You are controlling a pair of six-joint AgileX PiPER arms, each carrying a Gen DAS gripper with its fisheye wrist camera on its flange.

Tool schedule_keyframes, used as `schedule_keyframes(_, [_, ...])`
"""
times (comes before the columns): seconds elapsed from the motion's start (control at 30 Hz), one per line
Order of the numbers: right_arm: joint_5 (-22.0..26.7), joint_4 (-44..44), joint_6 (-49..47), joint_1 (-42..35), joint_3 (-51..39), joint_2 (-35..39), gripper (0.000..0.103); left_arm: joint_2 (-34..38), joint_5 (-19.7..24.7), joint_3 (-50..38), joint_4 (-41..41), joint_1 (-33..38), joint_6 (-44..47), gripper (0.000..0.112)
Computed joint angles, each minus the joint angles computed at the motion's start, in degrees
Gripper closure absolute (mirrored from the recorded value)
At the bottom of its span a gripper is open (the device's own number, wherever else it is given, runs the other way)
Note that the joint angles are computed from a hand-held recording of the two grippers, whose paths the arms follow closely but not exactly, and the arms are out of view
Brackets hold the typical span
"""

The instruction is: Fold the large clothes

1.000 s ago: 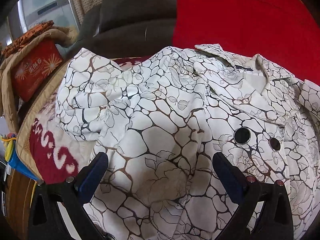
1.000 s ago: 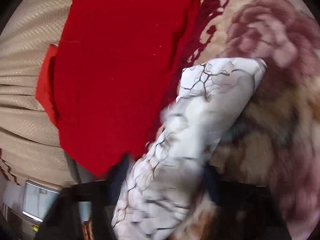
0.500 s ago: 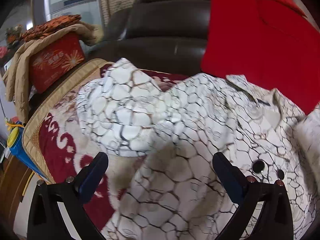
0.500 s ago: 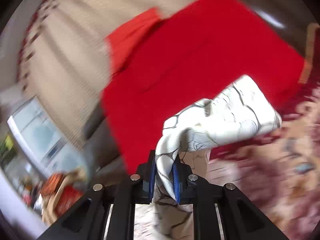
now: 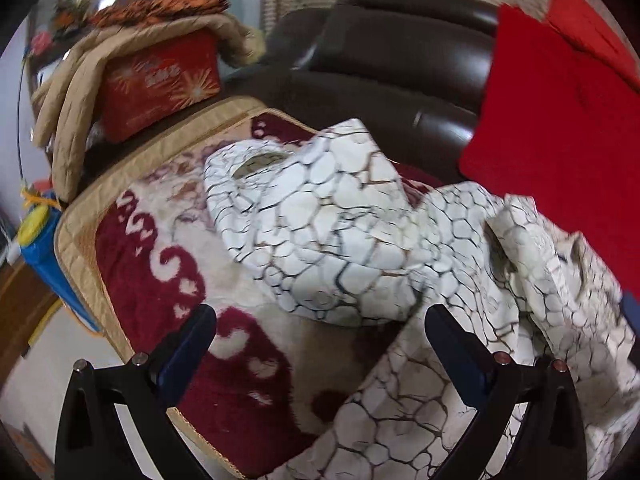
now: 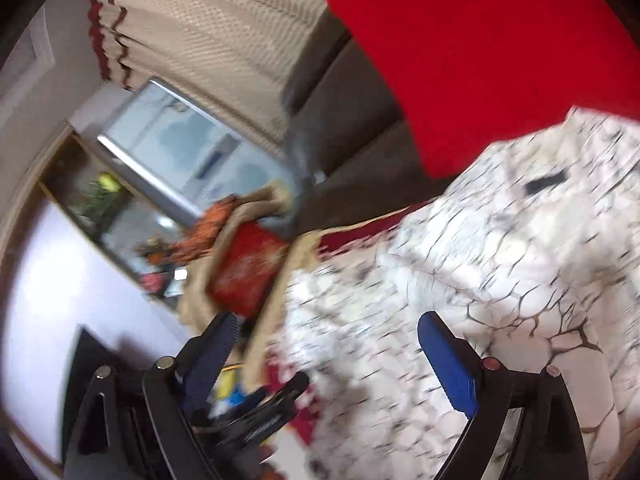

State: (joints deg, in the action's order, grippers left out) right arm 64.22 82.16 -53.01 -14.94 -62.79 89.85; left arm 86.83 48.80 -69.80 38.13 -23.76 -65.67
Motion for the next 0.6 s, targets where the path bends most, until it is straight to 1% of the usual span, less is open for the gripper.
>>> schedule_keyframes(0.03, [2.9, 0.1, -1.1, -2.9, 2.5, -1.6, 0.009, -0.3, -0.5, 0.4, -0.9, 0.8, 0.2, 0.009])
schedule_keyframes(0.07, [3.5, 0.0, -0.4, -4.5, 3.2, -2.5, 0.009, -0.6, -1.1, 0.6, -1.9, 1.7, 0.5, 0.009])
schedule_keyframes(0.13, [0.9, -1.2, 2.0, -6.9, 3.7, -3.4, 0.010, -0.8, -2.2, 1.0, -3.6, 2.8, 1.0, 0.009])
schedule_keyframes(0.17, [-0.8, -2.7, 4.1, -7.4, 3.1, -3.6, 0.014, -0.8, -2.9, 1.2, -4.5, 3.0, 1.1, 0.009])
schedule_keyframes(0.2, [-3.5, -4.4, 5.9, -7.6, 3.2, -3.2, 0.026, -0.8, -3.7, 1.3, -5.4, 3.1, 1.4, 0.009])
schedule_keyframes(0.23, [-4.3, -5.9, 7.3, -8.4, 2.9, -2.5, 0.032, -0.7, -4.8, 1.4, -6.3, 3.1, 1.9, 0.009])
schedule_keyframes(0.27, [-5.7, -9.0, 10.4, -8.4, 1.8, -1.3, 0.045, -0.5, -6.2, 1.3, -7.5, 3.1, 3.1, 0.009])
schedule_keyframes(0.3, [-7.1, -13.8, 15.0, -8.0, 0.0, 0.2, 0.054, 0.0, -7.7, 0.7, -9.9, 3.5, 5.7, 0.009])
schedule_keyframes(0.33, [-7.0, -17.9, 18.5, -8.1, -2.0, 1.8, 0.059, 0.9, -9.0, -0.3, -12.7, 3.8, 8.6, 0.009])
schedule_keyframes(0.4, [-7.5, -26.1, 26.2, -6.9, -2.9, 4.4, 0.063, 2.8, -11.6, -2.3, -17.7, 4.5, 14.0, 0.009])
schedule_keyframes(0.43, [-6.7, -27.3, 27.2, -7.3, -2.8, 5.3, 0.065, 3.8, -12.7, -3.2, -19.1, 4.9, 15.8, 0.009])
schedule_keyframes(0.47, [-6.2, -26.7, 26.6, -7.9, -2.2, 5.1, 0.065, 5.2, -14.1, -4.8, -21.3, 5.1, 18.5, 0.009])
schedule_keyframes(0.53, [-5.3, -27.1, 25.2, -9.2, -0.9, 2.5, 0.064, 8.8, -16.3, -9.0, -28.3, 6.4, 27.3, 0.009])
schedule_keyframes(0.57, [-5.1, -27.3, 23.9, -10.1, -0.1, 0.3, 0.062, 11.4, -16.0, -12.4, -31.7, 6.8, 31.3, 0.009])
schedule_keyframes(0.6, [-4.9, -27.1, 23.2, -10.7, 0.4, -1.1, 0.062, 13.8, -15.1, -15.6, -35.0, 7.1, 34.3, 0.009])
